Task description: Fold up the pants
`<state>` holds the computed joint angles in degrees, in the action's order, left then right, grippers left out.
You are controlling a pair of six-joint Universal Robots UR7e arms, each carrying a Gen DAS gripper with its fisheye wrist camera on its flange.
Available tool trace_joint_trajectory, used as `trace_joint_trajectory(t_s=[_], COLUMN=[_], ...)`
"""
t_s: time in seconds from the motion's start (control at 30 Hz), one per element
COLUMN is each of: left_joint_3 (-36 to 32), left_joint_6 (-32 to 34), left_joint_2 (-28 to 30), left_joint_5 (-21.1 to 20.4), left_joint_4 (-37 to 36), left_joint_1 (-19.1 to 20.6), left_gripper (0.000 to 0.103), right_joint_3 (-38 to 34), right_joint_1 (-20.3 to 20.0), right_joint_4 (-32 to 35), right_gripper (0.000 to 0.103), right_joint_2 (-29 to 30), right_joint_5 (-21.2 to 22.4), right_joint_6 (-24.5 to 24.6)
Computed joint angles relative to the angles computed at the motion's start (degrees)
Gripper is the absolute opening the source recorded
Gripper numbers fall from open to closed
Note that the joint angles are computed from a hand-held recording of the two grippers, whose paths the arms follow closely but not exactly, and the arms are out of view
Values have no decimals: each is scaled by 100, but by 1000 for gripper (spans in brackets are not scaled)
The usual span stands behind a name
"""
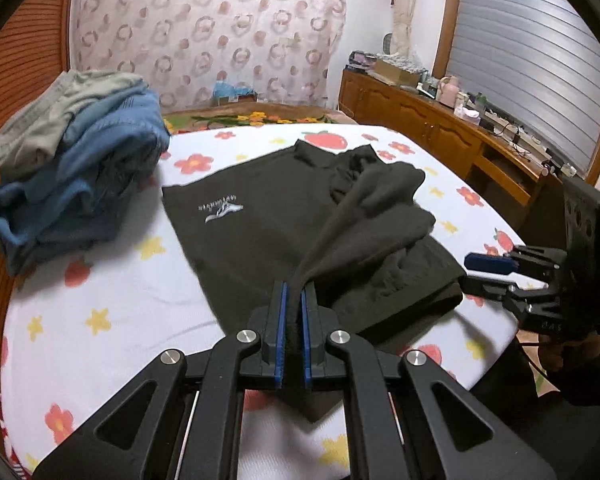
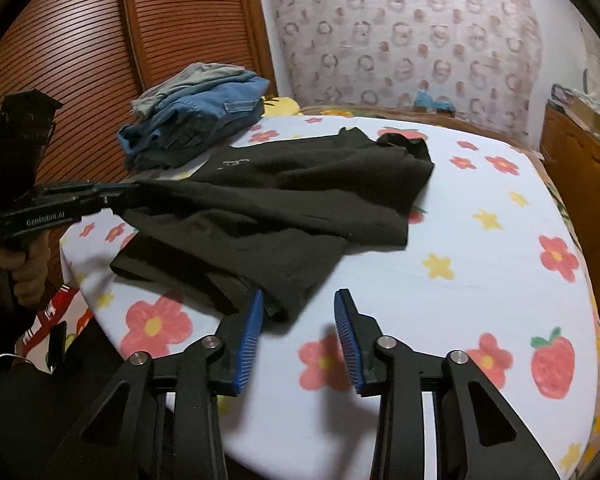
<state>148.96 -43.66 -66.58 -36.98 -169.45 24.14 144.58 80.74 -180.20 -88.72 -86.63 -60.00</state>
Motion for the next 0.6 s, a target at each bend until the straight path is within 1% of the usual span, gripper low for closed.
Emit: trace_joint_trajectory(t_s=[0.07, 0.1, 0.13, 0.17, 0.2, 0.27, 0.33, 0.43, 0.47, 0.6], left_joint_3=[33, 47, 67, 80, 98, 139, 202, 269, 254, 256], left_joint_6=[-35, -59, -81, -101, -119, -165, -266, -503, -537, -1044], left_joint_2=[50, 43, 41, 46, 49, 1, -83, -197, -214, -284], left_joint_5=[-49, -69, -90, -101, -117, -177, -194, -189, -203, -176], left_joint_4=[-67, -65, -76, -88, -109, -128, -50, 149, 229, 823], left_joint_1=[-1, -12, -23, -35, -53, -115, -262, -452, -447, -483], left_gripper=[8, 8, 8, 8, 8, 8, 8, 8, 8, 8], right_joint_3=[-73, -101, -124, -139, -129, -125, -62, -64, -51, 26], right_joint_1=[37, 44, 51, 96, 110, 56, -12, -154, -184, -251], right_joint_4=[72, 152, 247, 192, 146, 278, 367, 695, 766, 932], right_gripper=[25, 13, 7, 6, 3, 2, 2, 2, 2, 2], right_joint_2=[44, 44, 29, 76, 89, -15, -200, -469, -520, -603], right_joint_5=[4, 30, 34, -17, -24, 92, 233, 421, 443, 412], right_joint_6=[-6, -45, -115, -142, -161, -181, -168, -149, -175, -284])
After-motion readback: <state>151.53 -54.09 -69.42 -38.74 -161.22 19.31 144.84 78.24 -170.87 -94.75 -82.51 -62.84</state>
